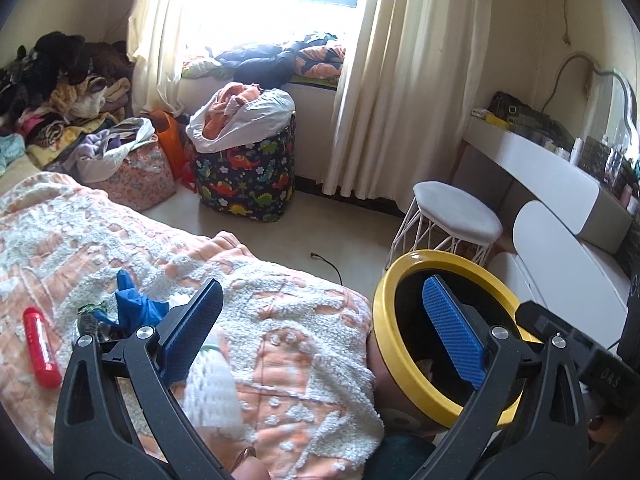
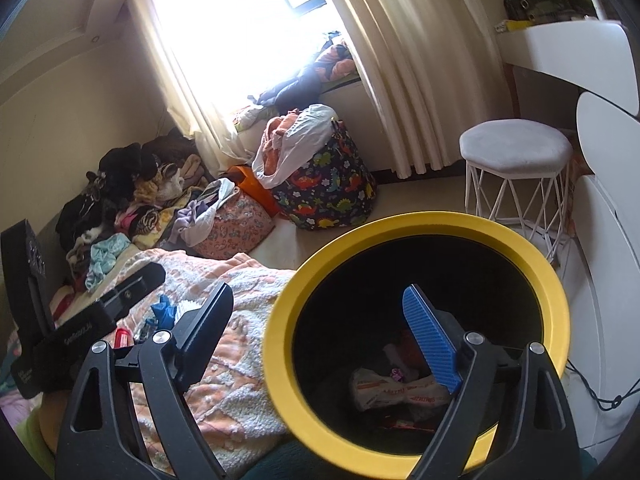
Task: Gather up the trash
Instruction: 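Move both open tools back toward the blue glove and white mesh net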
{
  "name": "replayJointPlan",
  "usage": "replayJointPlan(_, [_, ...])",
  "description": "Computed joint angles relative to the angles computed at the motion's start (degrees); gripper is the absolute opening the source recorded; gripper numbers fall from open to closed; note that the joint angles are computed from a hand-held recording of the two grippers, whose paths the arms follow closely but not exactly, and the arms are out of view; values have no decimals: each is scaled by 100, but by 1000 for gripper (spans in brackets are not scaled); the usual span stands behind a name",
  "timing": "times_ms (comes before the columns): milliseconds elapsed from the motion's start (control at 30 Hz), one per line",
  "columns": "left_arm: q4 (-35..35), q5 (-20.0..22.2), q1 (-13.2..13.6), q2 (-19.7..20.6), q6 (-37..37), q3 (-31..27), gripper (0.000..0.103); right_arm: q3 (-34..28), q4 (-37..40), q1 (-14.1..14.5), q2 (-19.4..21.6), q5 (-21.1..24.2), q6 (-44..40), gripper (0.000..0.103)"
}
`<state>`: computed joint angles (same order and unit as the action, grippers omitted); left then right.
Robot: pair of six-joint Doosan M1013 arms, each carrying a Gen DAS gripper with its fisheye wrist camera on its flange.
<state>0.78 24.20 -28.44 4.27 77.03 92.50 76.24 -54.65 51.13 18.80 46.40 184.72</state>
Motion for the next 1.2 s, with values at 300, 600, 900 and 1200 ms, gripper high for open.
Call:
replayJointPlan(300, [-291, -172, 217, -80, 127, 131, 92, -403, 199, 146, 265, 200, -601, 86])
replayJointPlan(600, [-782, -192, 514, -106, 252, 176, 92, -770, 505, 236, 521, 262, -1264, 88])
replayJointPlan(900, [-1030, -165, 832, -131, 212, 207, 92, -1188, 1016, 291, 780, 341, -2035, 88])
replayJointPlan(1200, [-1212, -83, 1222, -150, 212, 252, 92, -1760, 1666, 321, 1162, 340, -2905, 88])
